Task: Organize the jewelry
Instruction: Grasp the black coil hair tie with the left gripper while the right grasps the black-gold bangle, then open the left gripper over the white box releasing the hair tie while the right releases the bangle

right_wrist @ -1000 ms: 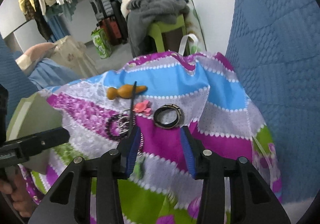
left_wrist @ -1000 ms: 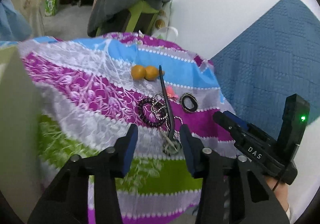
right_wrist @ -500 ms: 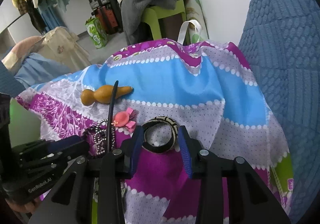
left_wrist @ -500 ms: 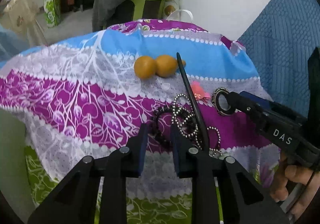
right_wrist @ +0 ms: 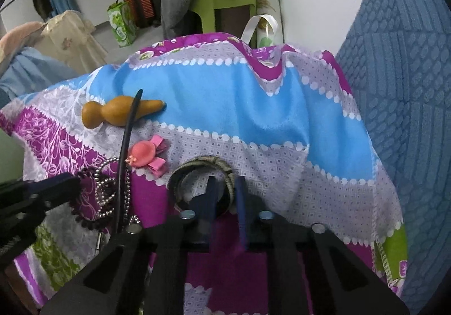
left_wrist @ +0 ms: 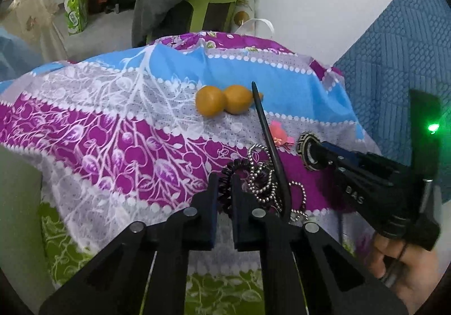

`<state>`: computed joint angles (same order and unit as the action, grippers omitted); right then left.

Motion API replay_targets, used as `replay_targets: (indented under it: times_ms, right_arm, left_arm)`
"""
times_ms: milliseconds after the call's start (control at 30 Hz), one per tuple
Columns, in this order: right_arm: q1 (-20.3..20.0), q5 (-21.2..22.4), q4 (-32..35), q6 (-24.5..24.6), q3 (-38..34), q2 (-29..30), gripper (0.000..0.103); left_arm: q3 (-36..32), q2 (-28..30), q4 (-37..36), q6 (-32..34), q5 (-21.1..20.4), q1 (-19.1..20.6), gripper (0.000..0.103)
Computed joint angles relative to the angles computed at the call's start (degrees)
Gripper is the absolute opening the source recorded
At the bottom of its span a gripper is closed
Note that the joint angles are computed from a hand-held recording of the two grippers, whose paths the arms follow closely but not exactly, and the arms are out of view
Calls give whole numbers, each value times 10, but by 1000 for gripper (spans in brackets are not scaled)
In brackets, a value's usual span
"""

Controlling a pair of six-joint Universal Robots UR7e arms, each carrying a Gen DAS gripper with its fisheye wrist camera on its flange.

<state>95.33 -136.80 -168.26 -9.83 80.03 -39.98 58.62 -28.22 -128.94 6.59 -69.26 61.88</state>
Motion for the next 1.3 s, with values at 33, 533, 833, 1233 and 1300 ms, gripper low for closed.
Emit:
replay_targets:
  times_ms: [33, 533, 833, 1233, 1300]
  right_arm:
    - [0, 2, 1, 4, 0, -1, 7]
    - [16, 34, -41, 19, 65, -40, 6]
    - [33, 27, -45, 45, 103, -62, 6]
    - [81, 20, -32, 145, 144, -72, 6]
    - [90, 14, -24, 174, 152, -71, 6]
  left_arm:
    - [2, -3, 0, -1, 0, 0, 8]
    - [106, -97, -22, -18, 13, -3, 8]
    - [149, -130, -28, -26, 16, 8, 8]
    - [180, -152, -36, -8, 3, 10, 8]
    - [182, -158, -32, -9, 0, 9, 8]
